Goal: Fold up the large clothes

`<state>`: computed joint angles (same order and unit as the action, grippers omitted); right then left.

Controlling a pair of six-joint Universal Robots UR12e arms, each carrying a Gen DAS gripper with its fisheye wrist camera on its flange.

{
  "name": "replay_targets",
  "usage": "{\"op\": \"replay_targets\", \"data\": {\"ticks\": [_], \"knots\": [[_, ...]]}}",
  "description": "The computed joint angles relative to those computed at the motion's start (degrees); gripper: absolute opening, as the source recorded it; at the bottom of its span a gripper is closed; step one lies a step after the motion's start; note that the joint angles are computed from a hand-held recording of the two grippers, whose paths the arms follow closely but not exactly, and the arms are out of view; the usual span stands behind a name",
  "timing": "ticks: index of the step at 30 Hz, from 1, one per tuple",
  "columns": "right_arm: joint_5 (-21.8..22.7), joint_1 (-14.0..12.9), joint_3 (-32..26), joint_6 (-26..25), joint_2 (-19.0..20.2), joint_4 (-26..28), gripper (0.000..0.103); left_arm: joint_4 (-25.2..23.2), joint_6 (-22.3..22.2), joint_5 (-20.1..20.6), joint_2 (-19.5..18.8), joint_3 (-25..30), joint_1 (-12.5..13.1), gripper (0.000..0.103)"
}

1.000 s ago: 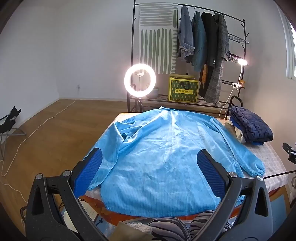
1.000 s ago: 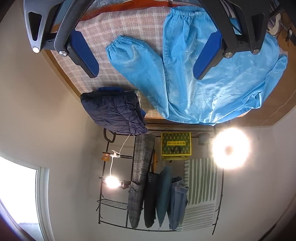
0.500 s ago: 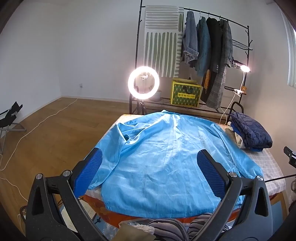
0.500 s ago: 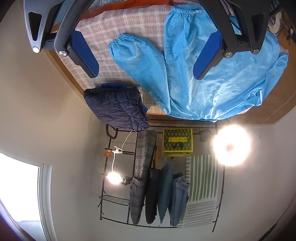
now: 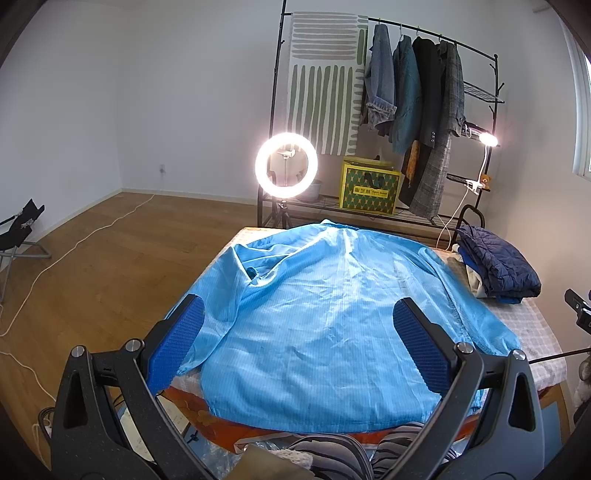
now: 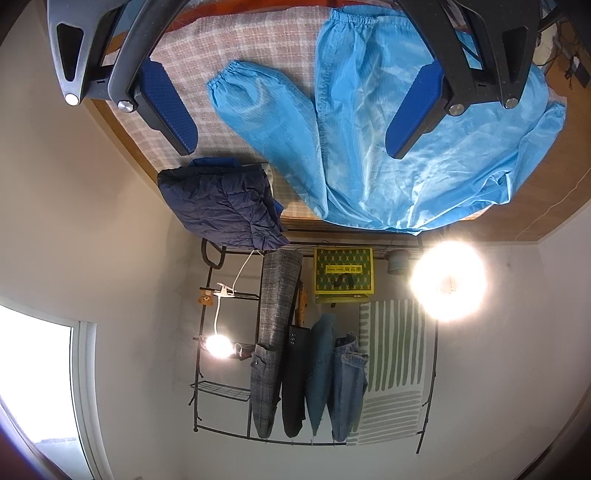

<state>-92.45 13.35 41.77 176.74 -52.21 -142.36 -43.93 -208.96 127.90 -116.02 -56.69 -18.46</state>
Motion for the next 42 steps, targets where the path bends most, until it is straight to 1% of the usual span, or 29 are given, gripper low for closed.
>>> {"op": "replay_targets", "data": {"ticks": [6,20,42], "knots": [[1.2,-0.1,-0.4,0.6,0.1,0.3,0.103,0.1,-0.1,0.0,0.0,-0.1,0.0,0.103],[2.6,-0.1,-1.1,0.0,0.7,0.3,0.103,0.7,-0.1,-0.4,0.3,-0.7,0.2,0.103],[3.6,0.0,-2.1,-0.4,1.4,1.4,0.103,0.9,-0.1,-0.7,0.6,-1.3,0.3,0.103]]}}
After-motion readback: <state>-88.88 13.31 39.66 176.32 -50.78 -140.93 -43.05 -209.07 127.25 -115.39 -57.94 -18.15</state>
